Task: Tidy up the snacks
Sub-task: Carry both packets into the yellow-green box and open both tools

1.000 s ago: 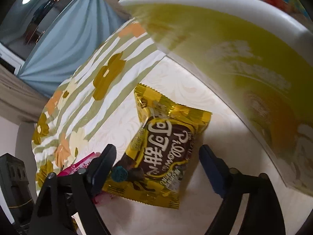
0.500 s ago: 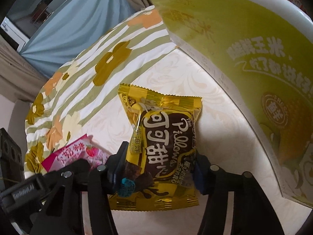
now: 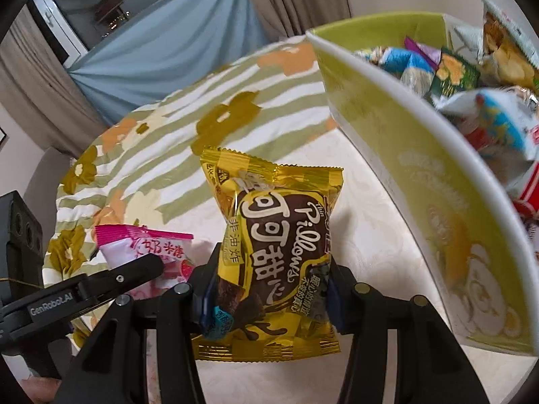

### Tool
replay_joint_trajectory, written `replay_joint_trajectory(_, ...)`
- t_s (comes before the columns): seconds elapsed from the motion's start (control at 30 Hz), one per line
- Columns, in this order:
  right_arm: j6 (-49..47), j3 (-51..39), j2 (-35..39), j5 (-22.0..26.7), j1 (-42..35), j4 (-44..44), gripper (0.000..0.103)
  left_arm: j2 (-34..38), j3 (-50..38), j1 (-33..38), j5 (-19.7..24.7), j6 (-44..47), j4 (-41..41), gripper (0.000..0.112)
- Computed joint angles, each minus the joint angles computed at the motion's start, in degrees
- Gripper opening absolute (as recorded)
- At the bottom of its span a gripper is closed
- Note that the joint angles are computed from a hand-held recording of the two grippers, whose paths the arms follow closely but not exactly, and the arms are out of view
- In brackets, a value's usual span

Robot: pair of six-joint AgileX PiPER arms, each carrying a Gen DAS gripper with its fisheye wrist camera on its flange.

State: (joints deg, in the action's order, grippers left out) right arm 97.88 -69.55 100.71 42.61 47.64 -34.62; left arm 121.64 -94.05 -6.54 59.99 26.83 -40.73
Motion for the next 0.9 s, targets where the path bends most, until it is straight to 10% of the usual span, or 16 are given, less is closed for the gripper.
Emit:
replay_joint_trajectory(0.5, -2.5, -0.2, -17.7, 13.5, 4.5, -4.3, 0.047, -12.6, -3.7, -4.0, 5.6, -1.3, -7.3, 0.033)
replay_joint_trajectory(0.9, -18.1, 10.4, -44.5, 26.0, -1.9, 0.1, 0.047, -12.0, -12.7, -27.4, -4.0, -19.0, -1.8, 0.033)
